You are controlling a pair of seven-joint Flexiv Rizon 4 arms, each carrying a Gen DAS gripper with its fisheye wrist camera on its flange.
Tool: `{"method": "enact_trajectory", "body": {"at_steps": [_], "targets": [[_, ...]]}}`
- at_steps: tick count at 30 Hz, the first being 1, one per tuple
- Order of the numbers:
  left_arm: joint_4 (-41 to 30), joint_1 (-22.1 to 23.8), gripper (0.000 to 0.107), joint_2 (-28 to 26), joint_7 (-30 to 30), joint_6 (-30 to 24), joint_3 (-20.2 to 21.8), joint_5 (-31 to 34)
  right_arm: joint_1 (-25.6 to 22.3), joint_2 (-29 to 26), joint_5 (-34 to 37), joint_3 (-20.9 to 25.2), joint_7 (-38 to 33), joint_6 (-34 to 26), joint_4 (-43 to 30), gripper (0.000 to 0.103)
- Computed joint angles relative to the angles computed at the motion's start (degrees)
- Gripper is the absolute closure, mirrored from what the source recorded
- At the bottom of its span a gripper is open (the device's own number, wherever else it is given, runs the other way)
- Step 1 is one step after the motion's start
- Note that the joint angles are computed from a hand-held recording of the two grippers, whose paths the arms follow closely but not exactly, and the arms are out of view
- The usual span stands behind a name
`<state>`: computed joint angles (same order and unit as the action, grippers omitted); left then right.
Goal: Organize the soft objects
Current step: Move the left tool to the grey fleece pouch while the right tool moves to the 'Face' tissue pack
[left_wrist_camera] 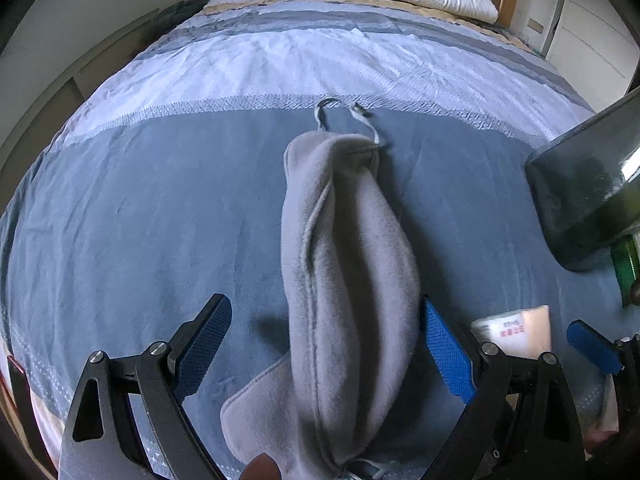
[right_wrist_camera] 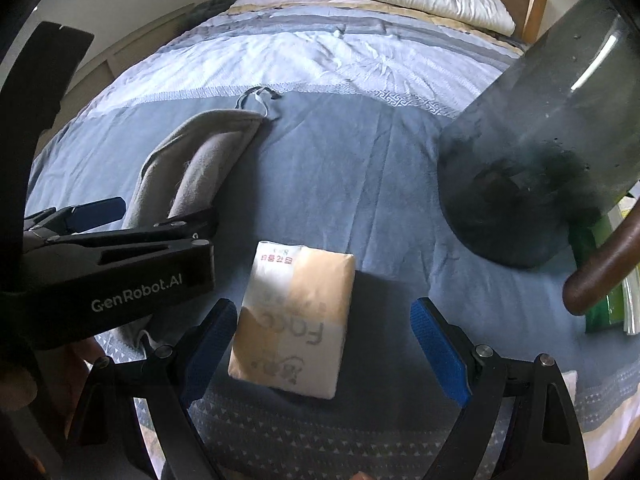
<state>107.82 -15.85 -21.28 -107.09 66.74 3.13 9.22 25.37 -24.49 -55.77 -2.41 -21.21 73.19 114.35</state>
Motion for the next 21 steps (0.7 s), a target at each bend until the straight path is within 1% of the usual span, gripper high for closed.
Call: {"method": "enact_trajectory", "body": {"at_steps": [5, 18, 21], "targets": [[0.68, 1.08, 0.016, -0.51, 1.30, 1.07, -0.62, -1.48, 0.25, -1.27, 0.51, -0.05, 0.03, -0.28, -0.93, 0.014], [-0.81, 0.33, 0.016, -2.12, 1.77, 0.53, -0.23, -1.89, 1.38, -4.08, 5.51, -0.05, -3.51, -3.00, -3.71, 0.014], [-0.89, 0.21, 0.016, -2.34, 1.82, 0.58, -0.15, -1.94, 1.75, -4.10, 5.10, -0.84, -2.80, -2.52, -3.54, 0.018]]}}
